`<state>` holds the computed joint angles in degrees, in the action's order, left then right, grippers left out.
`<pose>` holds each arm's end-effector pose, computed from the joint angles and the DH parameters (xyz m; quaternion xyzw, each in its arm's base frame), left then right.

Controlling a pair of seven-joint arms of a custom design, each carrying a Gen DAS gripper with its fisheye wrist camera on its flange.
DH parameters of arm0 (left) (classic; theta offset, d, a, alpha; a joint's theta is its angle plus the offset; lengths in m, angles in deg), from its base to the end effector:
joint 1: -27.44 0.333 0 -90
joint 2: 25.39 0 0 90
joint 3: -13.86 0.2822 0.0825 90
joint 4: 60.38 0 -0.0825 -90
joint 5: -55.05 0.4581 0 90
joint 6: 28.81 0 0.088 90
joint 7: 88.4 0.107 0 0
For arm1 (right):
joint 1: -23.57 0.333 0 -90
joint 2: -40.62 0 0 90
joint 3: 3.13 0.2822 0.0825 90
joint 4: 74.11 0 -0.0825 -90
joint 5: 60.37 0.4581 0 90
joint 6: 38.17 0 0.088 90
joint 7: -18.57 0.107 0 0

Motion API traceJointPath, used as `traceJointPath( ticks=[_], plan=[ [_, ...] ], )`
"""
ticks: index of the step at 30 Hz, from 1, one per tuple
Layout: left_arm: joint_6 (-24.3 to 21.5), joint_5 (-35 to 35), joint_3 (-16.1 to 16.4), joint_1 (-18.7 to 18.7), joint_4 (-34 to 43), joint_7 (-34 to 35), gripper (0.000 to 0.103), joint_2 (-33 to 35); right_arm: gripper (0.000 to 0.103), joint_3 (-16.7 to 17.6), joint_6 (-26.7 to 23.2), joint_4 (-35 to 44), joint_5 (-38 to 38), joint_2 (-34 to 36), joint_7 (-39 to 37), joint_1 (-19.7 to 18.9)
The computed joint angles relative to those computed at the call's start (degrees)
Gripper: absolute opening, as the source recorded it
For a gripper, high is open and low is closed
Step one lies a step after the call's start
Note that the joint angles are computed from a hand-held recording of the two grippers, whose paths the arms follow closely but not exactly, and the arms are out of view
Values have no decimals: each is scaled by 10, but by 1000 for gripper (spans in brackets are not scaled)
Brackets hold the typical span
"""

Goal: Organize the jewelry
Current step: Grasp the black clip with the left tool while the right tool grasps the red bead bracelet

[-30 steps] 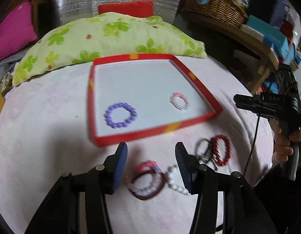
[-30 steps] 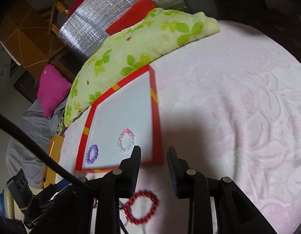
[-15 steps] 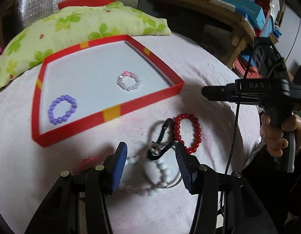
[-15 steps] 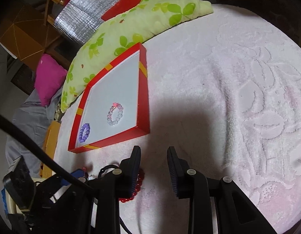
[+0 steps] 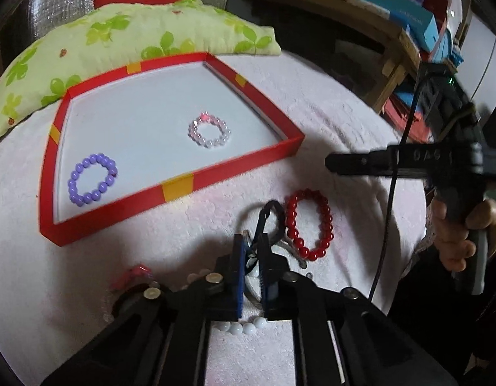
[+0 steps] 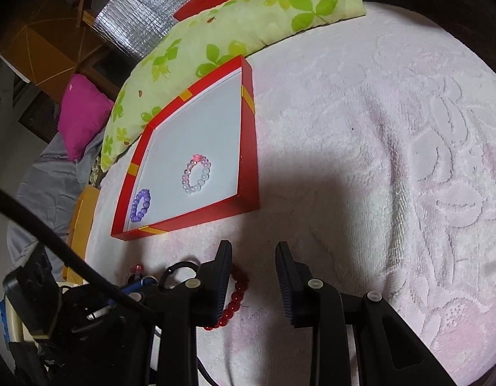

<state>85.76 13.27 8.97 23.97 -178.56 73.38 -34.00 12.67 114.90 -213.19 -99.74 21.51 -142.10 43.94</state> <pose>0.5884 -0.1285 0.4634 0.2141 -0.9204 0.3253 0.0342 0.4362 0.3415 0.4133 -0.3791 0.8484 -0.1247 0.3478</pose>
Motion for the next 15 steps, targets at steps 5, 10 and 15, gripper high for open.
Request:
traceJointPath(
  ticks=[5,10,15],
  plan=[
    [-16,-30,8,7,26,-3,6,15,56,-22,13,11,52,20,-62,17],
    [-24,-29,6,17,48,-13,6,32,56,-26,7,26,77,36,-124,27],
    [-19,-22,2,18,34,6,7,19,34,-29,-27,65,108,74,-203,44]
  ],
)
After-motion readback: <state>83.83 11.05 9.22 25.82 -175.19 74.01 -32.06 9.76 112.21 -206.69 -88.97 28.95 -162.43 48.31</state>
